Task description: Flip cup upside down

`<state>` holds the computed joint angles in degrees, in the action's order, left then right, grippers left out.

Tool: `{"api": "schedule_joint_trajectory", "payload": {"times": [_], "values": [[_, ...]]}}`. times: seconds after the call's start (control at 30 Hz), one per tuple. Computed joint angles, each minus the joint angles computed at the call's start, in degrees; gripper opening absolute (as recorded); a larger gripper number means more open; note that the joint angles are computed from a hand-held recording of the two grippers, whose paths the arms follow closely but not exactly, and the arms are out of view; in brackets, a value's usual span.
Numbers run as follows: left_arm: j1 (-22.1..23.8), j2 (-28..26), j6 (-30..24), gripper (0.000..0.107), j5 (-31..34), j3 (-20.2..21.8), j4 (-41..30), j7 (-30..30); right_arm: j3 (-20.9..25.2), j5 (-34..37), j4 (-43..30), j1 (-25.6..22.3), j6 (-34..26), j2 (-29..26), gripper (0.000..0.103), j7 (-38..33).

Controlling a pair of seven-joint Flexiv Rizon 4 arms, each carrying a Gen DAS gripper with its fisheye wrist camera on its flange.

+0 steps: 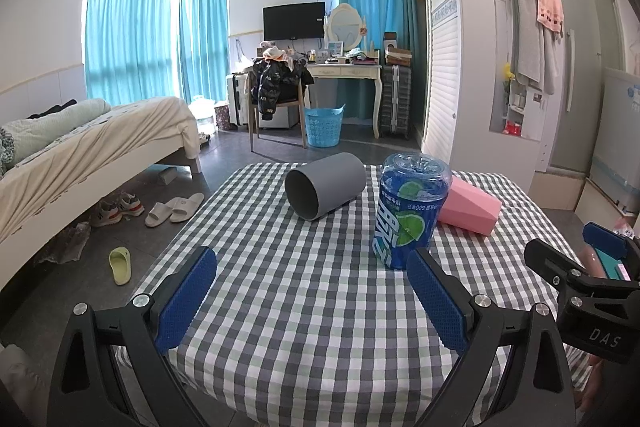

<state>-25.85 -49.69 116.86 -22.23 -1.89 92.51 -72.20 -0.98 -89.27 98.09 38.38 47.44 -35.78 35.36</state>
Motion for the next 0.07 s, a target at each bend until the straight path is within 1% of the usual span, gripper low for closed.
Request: {"api": "schedule_joint_trajectory", "payload": {"times": [0.07], "values": [[0.08,-0.02,0.03,0.099,0.10,0.00,0.02,-0.06,0.04,0.05,-0.06,0.06,-0.02,-0.12,0.103,0.00]]}}
